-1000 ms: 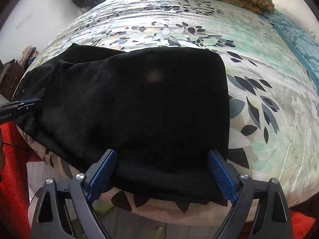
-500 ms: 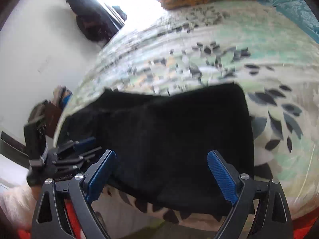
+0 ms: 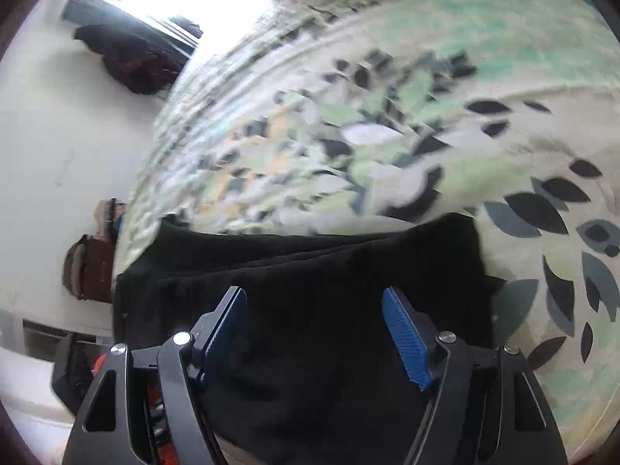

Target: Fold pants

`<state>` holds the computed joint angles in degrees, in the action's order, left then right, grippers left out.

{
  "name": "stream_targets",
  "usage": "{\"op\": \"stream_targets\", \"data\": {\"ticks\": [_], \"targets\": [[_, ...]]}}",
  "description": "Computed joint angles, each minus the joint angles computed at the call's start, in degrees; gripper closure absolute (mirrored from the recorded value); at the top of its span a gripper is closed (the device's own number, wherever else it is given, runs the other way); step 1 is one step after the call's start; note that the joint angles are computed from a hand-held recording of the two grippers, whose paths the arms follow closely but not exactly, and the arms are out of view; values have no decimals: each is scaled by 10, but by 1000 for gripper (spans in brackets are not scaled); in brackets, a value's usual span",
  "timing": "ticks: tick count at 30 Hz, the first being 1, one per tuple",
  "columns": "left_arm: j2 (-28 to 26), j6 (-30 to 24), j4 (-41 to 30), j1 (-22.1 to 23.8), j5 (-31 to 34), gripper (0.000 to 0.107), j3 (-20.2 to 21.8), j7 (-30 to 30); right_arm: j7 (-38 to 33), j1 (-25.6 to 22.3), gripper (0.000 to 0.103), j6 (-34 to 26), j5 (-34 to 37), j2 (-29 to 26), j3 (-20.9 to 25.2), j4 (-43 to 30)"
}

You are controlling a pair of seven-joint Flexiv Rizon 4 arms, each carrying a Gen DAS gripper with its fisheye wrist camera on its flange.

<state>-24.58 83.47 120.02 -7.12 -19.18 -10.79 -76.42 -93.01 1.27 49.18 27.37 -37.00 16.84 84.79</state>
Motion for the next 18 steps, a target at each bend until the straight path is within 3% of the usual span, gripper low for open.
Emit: {"op": "stream_targets", "data": {"ticks": [1,2,3,4,5,8,10,11,12,14,16,18], "targets": [[3,3,5,5,-3,42,-6,3,-2,-9,63,9,9,-2,3,3],[6,6,9,8,-6,42,-11,5,4,-11,63,21,3,6,2,13],[8,9,14,11,-9,42,-15,7,11,4,56,38,-22,24,-13,34],[8,12,16,15,-12,40,-21,11,17,24,43,59,-68,52,-31,69],[8,12,16,17,-14,39,-24,14,3,31,39,76,-103,75,-31,101],[0,-2,1,6,-9,36,-12,11,-53,12,37,79,-182,117,5,172],[1,-4,2,16,-19,36,-26,20,-1,52,37,81,-317,136,-51,243],[3,-4,6,26,-29,36,-38,26,29,59,34,91,-344,143,-76,269],[6,-4,8,25,-32,36,-36,25,69,51,30,119,-334,146,-82,283],[14,4,21,45,-58,36,-62,39,98,52,30,116,-268,169,-110,289],[20,17,33,62,-84,36,-83,49,79,61,30,142,-225,187,-129,300],[24,26,38,70,-101,36,-91,50,78,38,30,152,-216,192,-103,295]]}}
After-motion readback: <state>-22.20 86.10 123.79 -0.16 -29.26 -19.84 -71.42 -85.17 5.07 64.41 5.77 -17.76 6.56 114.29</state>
